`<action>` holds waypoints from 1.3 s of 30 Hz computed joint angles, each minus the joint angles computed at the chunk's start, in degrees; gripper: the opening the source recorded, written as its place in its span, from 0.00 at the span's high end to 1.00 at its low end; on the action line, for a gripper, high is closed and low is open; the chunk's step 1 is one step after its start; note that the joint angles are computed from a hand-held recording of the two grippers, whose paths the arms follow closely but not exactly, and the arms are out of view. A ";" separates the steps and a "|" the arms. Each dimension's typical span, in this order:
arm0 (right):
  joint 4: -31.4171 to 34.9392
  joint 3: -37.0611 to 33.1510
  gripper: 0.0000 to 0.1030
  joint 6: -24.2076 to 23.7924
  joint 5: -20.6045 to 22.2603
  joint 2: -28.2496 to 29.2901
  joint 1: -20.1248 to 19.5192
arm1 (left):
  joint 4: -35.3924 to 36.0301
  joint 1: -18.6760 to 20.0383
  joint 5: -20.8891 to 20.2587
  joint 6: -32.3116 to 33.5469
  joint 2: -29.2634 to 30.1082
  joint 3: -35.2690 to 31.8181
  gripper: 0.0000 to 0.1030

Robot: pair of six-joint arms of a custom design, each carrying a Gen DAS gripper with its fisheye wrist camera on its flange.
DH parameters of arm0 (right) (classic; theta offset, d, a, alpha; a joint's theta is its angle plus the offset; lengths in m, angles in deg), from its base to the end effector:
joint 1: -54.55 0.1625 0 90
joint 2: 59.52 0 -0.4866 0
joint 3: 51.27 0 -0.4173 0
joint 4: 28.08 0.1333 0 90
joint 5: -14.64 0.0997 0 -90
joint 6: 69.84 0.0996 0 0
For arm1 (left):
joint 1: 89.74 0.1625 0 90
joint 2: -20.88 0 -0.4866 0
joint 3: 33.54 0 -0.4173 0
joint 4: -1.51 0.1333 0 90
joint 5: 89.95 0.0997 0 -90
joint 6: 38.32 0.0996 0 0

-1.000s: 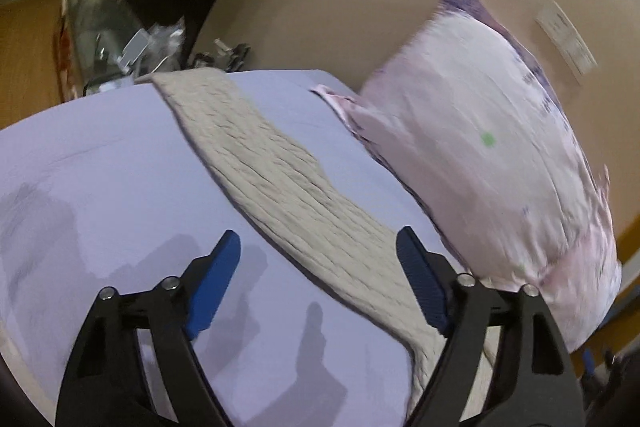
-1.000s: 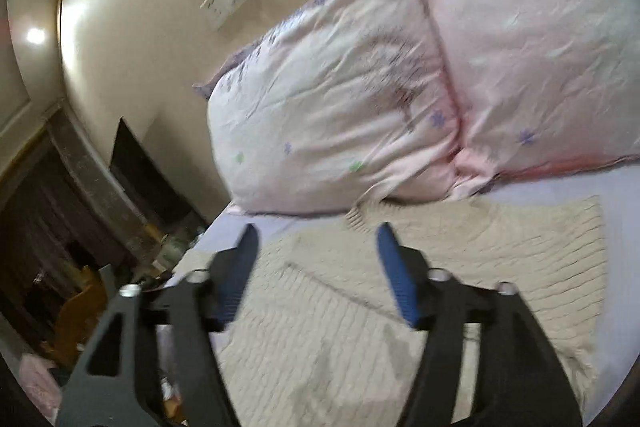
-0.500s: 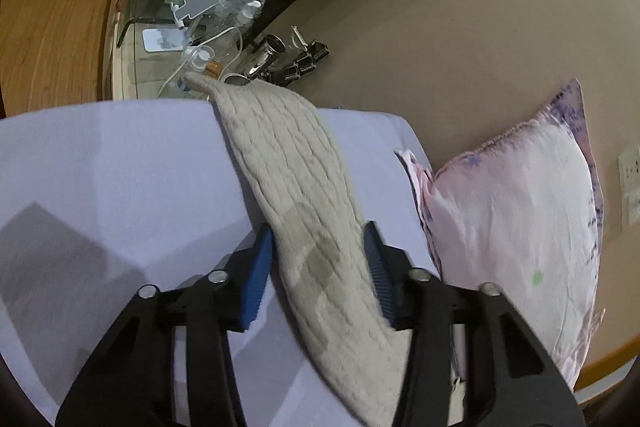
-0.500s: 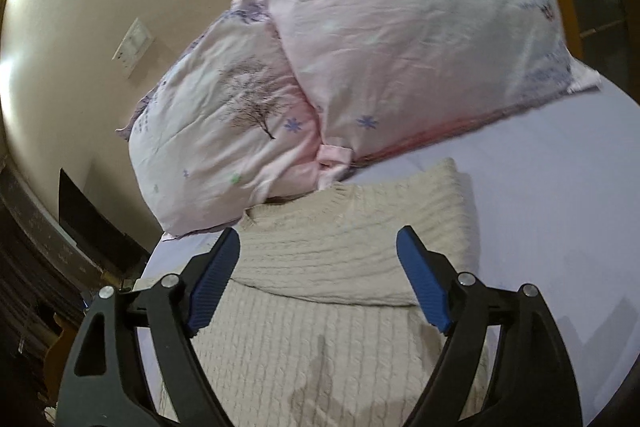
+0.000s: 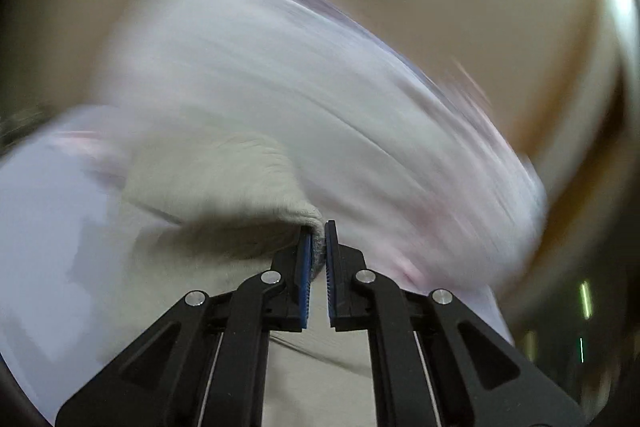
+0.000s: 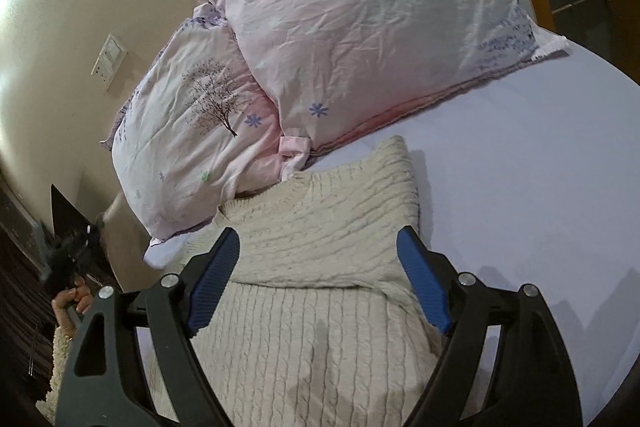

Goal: Fold small clothes

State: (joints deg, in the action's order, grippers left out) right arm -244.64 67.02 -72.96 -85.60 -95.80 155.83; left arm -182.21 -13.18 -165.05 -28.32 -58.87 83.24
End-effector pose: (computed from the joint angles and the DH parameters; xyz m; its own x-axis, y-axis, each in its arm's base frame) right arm 0.2288 -0.5561 0.0373 -0.9804 -0.1081 0.1647 -0.1930 0.6940 -0.6936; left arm 0.0256 -0.5767 0.4205 -0.9527 0.1081 -0.2842 0.2976 0.5233 -0.7985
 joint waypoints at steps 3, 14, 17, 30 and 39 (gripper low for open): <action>0.11 2.12 0.22 -0.34 -0.08 -1.09 -0.01 | 11.69 -5.07 -0.50 4.14 3.84 1.48 0.94; -1.09 20.93 0.18 -9.12 14.85 -10.80 -6.52 | 18.05 -2.62 0.85 3.13 -17.90 16.87 0.43; 2.75 26.29 0.18 -12.11 17.79 -13.60 -9.65 | 22.01 1.25 -0.74 0.95 -27.07 20.11 0.36; 13.04 26.42 0.21 -13.66 31.27 -3.12 -22.61 | 23.79 21.59 -19.54 1.36 -25.33 25.52 0.36; 11.28 25.78 0.93 -17.12 36.65 0.21 -22.67 | 20.07 24.15 -27.98 -2.95 -18.48 25.11 0.93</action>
